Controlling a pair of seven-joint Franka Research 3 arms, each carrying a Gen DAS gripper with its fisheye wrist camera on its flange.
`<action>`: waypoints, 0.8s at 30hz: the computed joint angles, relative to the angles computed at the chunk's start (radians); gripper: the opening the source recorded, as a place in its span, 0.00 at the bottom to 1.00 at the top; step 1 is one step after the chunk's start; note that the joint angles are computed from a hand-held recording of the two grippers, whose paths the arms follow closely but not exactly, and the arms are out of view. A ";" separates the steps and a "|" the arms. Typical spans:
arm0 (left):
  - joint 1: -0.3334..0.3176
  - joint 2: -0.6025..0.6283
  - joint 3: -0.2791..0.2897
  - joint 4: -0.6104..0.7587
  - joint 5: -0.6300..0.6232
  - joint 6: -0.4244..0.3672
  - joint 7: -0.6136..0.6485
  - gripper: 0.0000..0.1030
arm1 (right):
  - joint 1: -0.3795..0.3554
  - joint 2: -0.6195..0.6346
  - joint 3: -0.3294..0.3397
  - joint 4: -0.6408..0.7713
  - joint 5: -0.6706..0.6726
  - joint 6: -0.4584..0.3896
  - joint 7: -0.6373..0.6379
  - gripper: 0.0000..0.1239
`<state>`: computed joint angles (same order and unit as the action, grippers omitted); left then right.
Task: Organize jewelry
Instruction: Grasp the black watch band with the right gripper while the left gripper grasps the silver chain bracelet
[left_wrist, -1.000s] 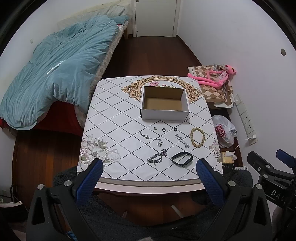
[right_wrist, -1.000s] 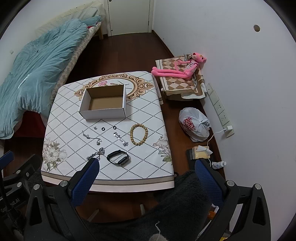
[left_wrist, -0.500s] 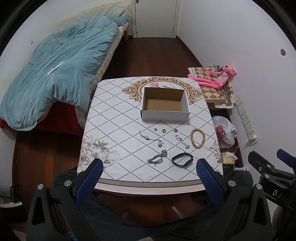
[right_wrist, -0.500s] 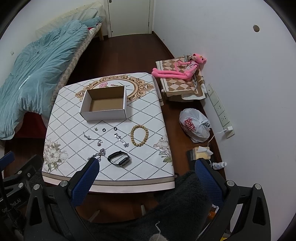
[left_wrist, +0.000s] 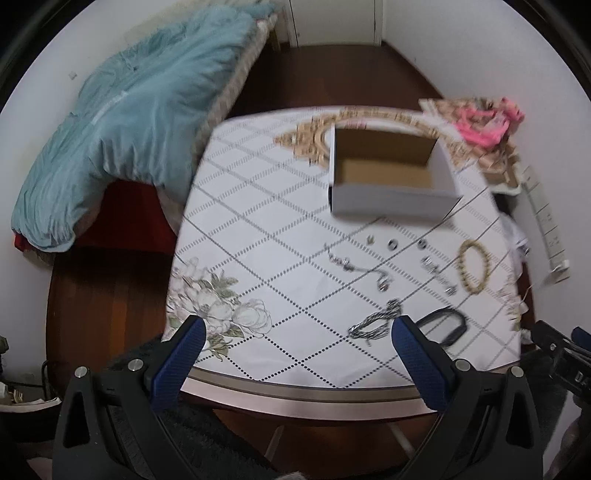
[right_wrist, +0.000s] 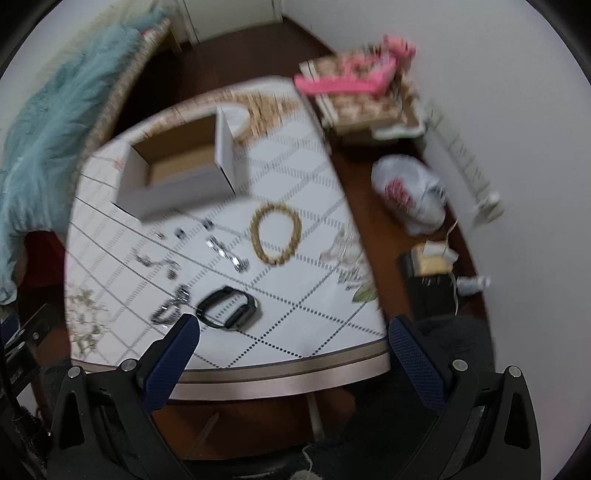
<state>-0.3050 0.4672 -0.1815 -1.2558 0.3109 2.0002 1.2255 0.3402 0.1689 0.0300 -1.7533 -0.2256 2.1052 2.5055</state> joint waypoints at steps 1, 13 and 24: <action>0.001 0.016 0.001 0.005 -0.001 -0.009 0.005 1.00 | -0.006 0.024 -0.001 -0.002 0.023 0.014 -0.002 0.81; -0.003 0.137 0.007 0.047 -0.011 -0.063 0.047 0.99 | -0.039 0.217 0.002 0.012 0.324 0.174 -0.100 0.56; -0.010 0.217 -0.029 0.107 -0.077 -0.060 0.222 0.78 | -0.016 0.204 -0.039 -0.020 0.313 0.216 -0.112 0.11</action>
<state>-0.3152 0.6840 -0.2102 -1.1486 0.2341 1.9403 1.4476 0.3238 0.3733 -0.0095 -1.7737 0.0874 2.3213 2.3938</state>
